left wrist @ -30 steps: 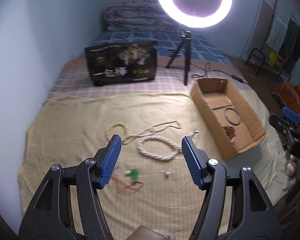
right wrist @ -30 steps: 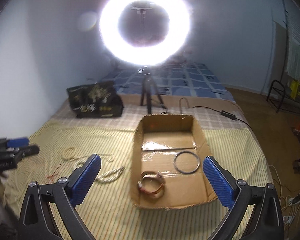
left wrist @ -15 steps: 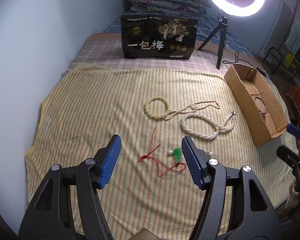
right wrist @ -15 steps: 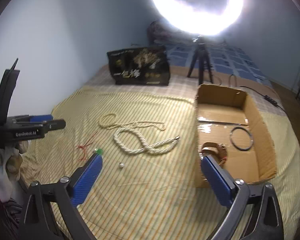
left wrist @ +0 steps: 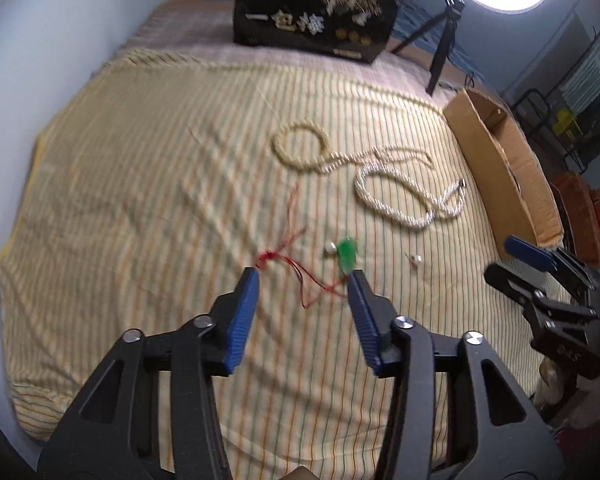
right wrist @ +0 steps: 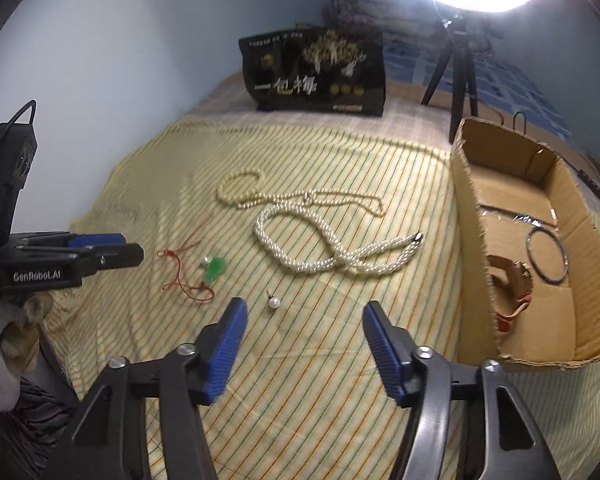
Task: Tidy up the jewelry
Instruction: 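Move both tools back toward the jade pendant and pearl earring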
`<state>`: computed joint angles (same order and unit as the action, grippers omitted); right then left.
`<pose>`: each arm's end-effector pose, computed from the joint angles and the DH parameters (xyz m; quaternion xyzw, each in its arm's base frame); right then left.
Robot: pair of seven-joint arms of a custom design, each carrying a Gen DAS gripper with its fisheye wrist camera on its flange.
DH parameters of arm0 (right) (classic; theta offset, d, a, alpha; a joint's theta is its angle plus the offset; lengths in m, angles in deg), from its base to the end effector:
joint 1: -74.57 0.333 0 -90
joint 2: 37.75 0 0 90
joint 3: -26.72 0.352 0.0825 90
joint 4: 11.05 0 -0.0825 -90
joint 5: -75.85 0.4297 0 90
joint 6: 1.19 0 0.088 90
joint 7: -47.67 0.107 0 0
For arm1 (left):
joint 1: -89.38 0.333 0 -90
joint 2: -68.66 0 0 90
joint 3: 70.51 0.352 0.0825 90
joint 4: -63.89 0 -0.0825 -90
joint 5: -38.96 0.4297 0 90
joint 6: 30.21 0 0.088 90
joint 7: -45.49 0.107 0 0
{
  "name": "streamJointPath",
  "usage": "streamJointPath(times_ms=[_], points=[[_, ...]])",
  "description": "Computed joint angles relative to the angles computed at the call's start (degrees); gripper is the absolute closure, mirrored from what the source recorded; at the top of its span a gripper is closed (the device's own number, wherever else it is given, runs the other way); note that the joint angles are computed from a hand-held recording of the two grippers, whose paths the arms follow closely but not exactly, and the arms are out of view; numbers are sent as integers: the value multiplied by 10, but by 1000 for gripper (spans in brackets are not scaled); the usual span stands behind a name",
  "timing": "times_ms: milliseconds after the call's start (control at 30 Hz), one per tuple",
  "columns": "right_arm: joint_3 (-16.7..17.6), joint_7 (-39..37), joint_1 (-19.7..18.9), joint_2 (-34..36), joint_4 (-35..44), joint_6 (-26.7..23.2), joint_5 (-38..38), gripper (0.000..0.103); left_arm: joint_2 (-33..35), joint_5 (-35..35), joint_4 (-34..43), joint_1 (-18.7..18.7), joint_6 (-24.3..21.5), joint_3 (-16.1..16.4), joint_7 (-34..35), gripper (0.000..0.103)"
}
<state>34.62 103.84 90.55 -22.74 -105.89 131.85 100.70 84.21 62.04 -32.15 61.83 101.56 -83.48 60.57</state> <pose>0.6650 0.2917 0.5231 -0.8824 0.3780 -0.0212 0.2793 0.5652 -0.4509 0.5041 -0.8128 0.5363 -0.2043 0.0997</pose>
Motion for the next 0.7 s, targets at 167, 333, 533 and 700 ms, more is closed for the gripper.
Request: streamJointPath(times_ms=[167, 333, 533, 700], points=[[3, -12, 2, 14, 6, -18, -6, 65, 21, -12, 15, -4, 2, -5, 21, 66], [8, -39, 6, 24, 7, -25, -16, 71, 35, -21, 29, -10, -3, -2, 36, 66], [9, -46, 13, 37, 11, -21, -27, 76, 45, -25, 37, -14, -4, 3, 44, 70], [12, -55, 16, 49, 17, -18, -33, 78, 52, -30, 43, -15, -5, 4, 53, 72]])
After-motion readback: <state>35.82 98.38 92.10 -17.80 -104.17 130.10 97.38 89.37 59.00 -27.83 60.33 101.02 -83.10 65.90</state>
